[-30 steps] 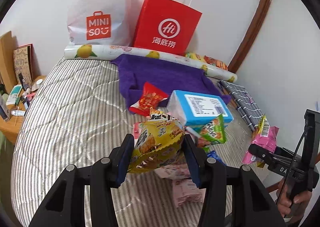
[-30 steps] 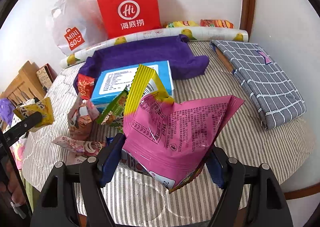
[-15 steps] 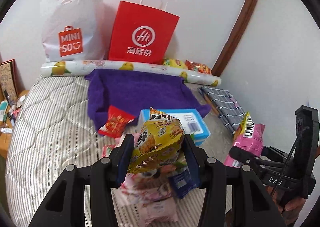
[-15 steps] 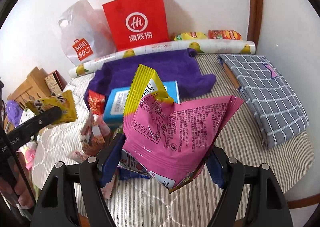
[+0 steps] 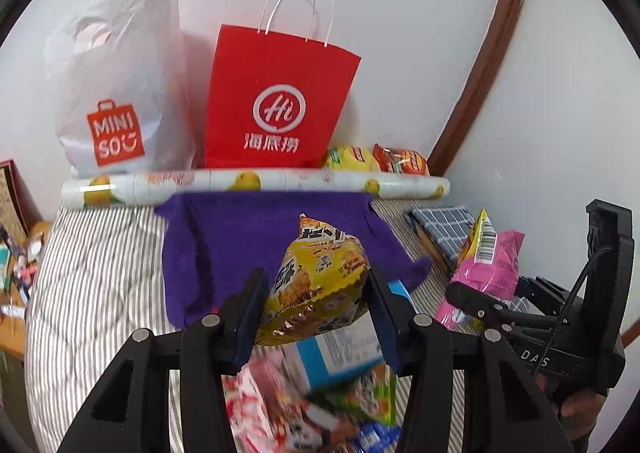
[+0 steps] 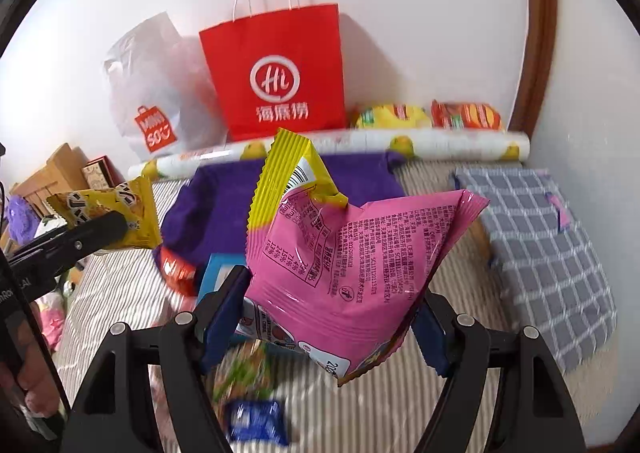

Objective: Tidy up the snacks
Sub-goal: 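Carry the yellow bag in the left gripper over the purple towel while the right carries the pink bag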

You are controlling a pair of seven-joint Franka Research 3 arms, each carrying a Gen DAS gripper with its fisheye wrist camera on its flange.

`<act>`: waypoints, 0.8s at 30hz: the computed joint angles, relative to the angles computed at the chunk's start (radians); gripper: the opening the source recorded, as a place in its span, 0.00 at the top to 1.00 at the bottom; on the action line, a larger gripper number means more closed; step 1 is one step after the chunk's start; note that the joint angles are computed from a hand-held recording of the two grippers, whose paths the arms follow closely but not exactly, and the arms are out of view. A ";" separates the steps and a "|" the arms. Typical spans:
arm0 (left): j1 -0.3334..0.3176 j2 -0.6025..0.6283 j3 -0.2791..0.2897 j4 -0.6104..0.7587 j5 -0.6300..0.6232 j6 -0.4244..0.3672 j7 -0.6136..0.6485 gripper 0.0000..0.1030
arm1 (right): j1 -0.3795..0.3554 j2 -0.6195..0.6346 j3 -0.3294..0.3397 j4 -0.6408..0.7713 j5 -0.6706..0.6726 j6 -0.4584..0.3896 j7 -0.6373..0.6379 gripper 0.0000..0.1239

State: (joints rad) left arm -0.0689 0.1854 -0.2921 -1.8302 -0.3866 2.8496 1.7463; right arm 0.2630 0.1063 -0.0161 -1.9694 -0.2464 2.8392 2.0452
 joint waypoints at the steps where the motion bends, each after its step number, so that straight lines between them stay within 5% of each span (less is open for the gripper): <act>1: -0.010 0.022 0.013 0.034 0.035 -0.004 -0.026 0.54 | -0.003 0.023 -0.002 0.035 -0.001 -0.003 -0.009 0.39; 11: -0.034 0.208 0.045 0.297 0.264 -0.075 -0.190 0.54 | 0.003 0.225 -0.048 0.312 0.071 -0.044 -0.123 0.39; 24: -0.055 0.481 0.039 0.695 0.361 -0.245 -0.259 0.54 | -0.041 0.451 -0.037 0.587 0.283 -0.134 -0.295 0.39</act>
